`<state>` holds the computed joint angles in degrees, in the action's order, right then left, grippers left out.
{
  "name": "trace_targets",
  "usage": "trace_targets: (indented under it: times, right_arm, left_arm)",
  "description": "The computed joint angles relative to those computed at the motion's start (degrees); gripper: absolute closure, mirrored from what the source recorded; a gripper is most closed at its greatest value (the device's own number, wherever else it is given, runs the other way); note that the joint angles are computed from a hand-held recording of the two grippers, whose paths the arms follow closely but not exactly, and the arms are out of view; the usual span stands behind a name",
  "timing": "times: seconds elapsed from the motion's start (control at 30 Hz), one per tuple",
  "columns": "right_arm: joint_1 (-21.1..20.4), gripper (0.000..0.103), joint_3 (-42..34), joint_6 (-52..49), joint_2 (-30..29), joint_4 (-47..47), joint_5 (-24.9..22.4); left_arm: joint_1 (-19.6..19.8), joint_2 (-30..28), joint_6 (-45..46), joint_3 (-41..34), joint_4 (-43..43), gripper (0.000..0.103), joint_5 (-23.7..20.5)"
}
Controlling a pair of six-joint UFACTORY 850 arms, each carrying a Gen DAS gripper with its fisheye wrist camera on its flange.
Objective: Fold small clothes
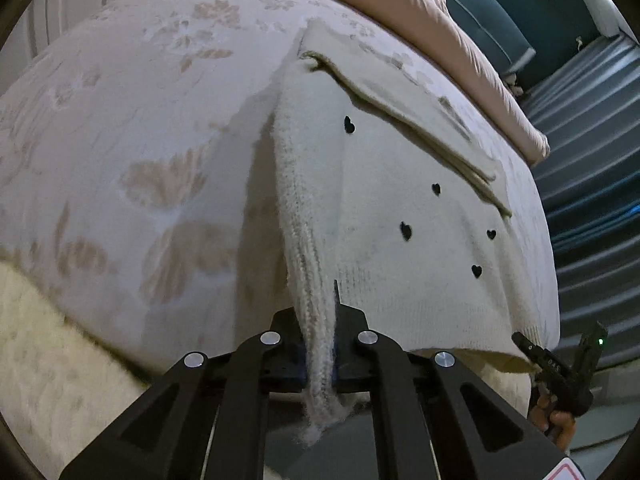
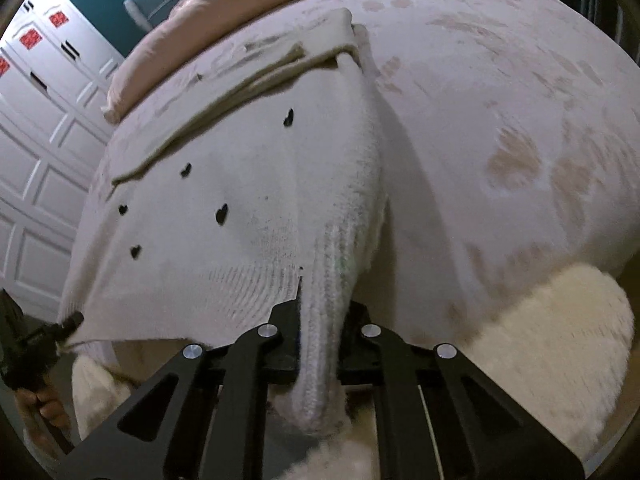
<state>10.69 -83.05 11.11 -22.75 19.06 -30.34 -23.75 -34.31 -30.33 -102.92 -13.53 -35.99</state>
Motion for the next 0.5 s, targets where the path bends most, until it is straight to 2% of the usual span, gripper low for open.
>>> trace_targets:
  times: [0.17,0.3,0.33,0.4,0.5]
  right_arm:
    - [0.05,0.095,6.02,-3.84,5.25,-1.54,-5.5]
    - [-1.08,0.095,9.98,-11.35,9.94,3.11,-13.2]
    - [-1.43,0.095,10.49,-14.03,10.98,4.39,-15.98]
    - [-1.72,0.095,10.18,-15.98,11.72,4.64,-18.68]
    - [-3.74,0.094,6.17,-19.88,10.27,9.43,-18.87]
  left_arm:
    - [-2.03,5.56,2.62,8.02,-2.94,0.099,-3.01]
    - [-3.45,11.07,5.66,13.72,-5.99,0.099,-5.8]
    - [-3.69,11.75,5.68,13.93,-5.37,0.099,-6.49]
    - [-3.85,12.81,5.51,13.32,-4.0,0.099,-7.83]
    - [-2.8,11.05,6.61,8.15,-3.24,0.099,-7.58]
